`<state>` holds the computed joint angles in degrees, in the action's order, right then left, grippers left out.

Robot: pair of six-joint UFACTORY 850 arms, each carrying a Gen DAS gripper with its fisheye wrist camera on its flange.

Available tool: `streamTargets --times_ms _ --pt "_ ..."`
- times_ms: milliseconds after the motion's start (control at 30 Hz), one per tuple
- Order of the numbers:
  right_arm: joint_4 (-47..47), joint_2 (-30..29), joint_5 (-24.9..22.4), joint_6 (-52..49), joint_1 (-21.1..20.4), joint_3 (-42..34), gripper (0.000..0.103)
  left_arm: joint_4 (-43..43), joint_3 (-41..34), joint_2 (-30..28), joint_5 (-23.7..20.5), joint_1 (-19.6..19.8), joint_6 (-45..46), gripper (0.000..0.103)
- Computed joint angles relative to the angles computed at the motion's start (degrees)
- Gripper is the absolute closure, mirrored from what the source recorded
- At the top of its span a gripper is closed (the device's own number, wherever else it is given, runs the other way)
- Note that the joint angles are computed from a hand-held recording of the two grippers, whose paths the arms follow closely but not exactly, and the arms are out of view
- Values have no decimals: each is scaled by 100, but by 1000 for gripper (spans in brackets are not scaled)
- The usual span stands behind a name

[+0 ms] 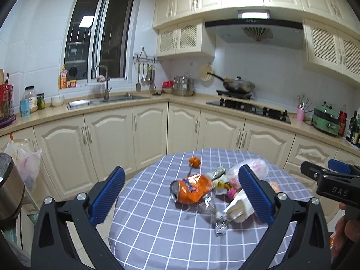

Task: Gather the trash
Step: 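Grasp the white tissue with the right tool while the left tool grasps the clear wrapper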

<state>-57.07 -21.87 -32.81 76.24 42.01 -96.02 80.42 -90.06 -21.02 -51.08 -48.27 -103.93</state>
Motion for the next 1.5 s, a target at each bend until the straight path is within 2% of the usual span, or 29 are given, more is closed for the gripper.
streamTargets --times_ms 133,267,400,467,533,567,600,633,667,833,967,1133,1233,1267,1300,1367,1400,1500 --pt "877 -248 287 -744 -95 -156 6 -220 34 -114 136 113 88 4" --pt "2217 -703 520 -1946 -188 -600 6 -480 101 -212 274 219 237 4" --pt "3214 -1241 445 -2732 -250 -1208 10 -718 146 -287 359 312 378 4" --pt "3510 -1488 292 -2964 -265 -1513 25 -808 166 -306 374 344 433 4" --pt "3650 -1640 198 -3131 -267 -1693 34 -924 152 -333 387 367 526 4" --pt "3742 -1667 192 -3226 -274 -1715 44 -973 137 -355 398 375 574 4" --pt "3718 -1622 284 -3204 -279 -1630 44 -1020 114 -381 400 376 628 4" --pt "3790 -1625 331 -3281 -302 -1626 50 -1064 64 -420 405 382 689 4" --pt "3932 -1512 497 -3372 -333 -1446 51 -1105 33 -444 416 384 751 4" --pt "4135 -1048 1036 -3462 -440 -735 52 -1430 -301 -691 547 374 1196 4" --pt "4053 -597 1479 -3273 -528 -116 52 -1886 -777 -1031 671 349 1933 4" --pt "3513 41 2018 -2523 -660 660 52 -2553 -1635 -1683 421 374 3035 4" --pt "3183 337 2206 -2157 -730 993 52 -3095 -1974 -1946 588 489 3494 6" --pt "3073 405 2231 -2047 -748 1061 52 -3387 -2091 -2028 665 539 3719 19" --pt "2836 497 2259 -1810 -769 1166 52 -3639 -2148 -2068 760 584 3933 46" --pt "2546 633 2323 -1475 -798 1338 52 -4033 -2178 -2088 1024 654 4193 69" --pt "2299 704 2339 -1201 -813 1432 52 -4102 -2112 -2047 1177 677 4202 74" --pt "1809 901 2395 -615 -903 1687 52 -3883 -1910 -1922 1317 606 4032 77"
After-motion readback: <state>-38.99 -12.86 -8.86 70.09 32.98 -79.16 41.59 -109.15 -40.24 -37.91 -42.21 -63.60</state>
